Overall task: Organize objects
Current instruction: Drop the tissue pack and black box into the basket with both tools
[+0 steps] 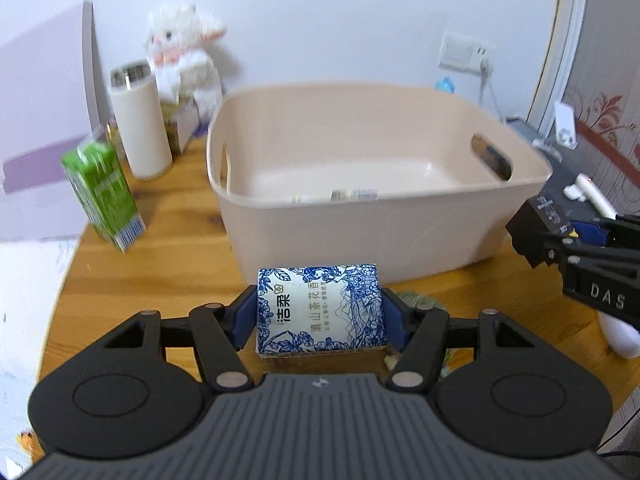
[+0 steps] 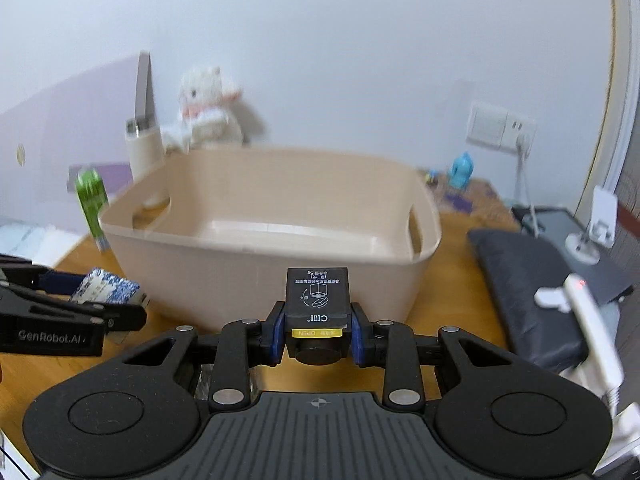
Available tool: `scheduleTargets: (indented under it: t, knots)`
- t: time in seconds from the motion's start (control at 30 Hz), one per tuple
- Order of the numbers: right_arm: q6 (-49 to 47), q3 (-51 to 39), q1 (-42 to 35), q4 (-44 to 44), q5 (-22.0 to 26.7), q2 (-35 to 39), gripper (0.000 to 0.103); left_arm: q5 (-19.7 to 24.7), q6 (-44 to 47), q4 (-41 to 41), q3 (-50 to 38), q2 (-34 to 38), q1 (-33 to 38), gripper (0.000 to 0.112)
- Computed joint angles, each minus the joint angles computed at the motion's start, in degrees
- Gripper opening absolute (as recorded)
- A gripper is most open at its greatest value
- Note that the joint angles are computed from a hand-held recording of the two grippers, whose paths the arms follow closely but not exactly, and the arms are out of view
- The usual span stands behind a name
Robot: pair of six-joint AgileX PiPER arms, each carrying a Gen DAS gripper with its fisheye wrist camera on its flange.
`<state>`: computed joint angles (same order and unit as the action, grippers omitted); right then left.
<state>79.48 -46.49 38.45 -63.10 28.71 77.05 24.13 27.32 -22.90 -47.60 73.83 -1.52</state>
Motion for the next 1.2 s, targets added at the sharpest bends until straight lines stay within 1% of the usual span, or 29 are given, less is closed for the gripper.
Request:
scheduleTargets:
  t: [0.07,0.17,0.27,0.4,0.57,0.63,0.7,0.83,0.93,1.07,1.13,1.2]
  knots:
    - [0.1,-0.5,-0.2,-0.7,0.2,-1.4,0.029,0.6,2.2,-2.1,-0.5,-1.5,0.7,0.065]
    - [-0.8,-2.1,-0.6,-1.5,0.7,-2.6,0.029,1.4,1.7,-2.3,-2.3,-3.3,0.8,0.065]
    - [-1.6,-4.3,-1.4,-2.3,0.8,-2.5,0.029,0.6,-2.7,1.7,-4.6,-3.4,-0.6,0.065]
    - [-3.9,-7.4,-4.3,-1.1,-2.3,-0.8,0.029,-0.3,-8.2,7.4,-8.9,-1.4,-2.6,0.065]
    - [-5.3,-11.5,-6.6,-0.5,-3.9,3.8,0.029,-1.1,-16.3,15.9,-15.6,4.9,-5.8,0.065]
    - [-8.0,-13.4,-7.9,2.0,-4.9,6.1,0.029,-1.2,-17.3,16.5,-17.9,8.1,-6.5,0.065]
    - [-11.5,-15.5,-9.5,5.9,-6.0,8.8,0.029,0.1,-17.5,16.0,-20.7,11.9,-6.7,0.065]
    - [-14.1,-18.5,-10.8,8.6,-5.7,13.7,0.029,2.2,-25.8,22.9,-26.3,19.8,-8.1,0.065]
    - [-17.2,-20.3,-11.9,12.0,-5.8,16.9,0.029,3.6,-27.5,25.1,-28.8,23.7,-8.7,0.065]
    - [-21.9,-22.1,-12.9,16.6,-5.4,19.8,0.029,3.7,-30.8,28.9,-30.1,27.0,-9.1,0.065]
    - [-24.1,-23.1,-12.8,18.6,-4.8,21.0,0.029,3.1,-29.6,27.3,-30.1,27.0,-8.6,0.065]
    - [-25.8,-23.9,-12.5,20.0,-4.2,22.1,0.029,3.5,-29.0,26.9,-30.4,27.0,-8.6,0.065]
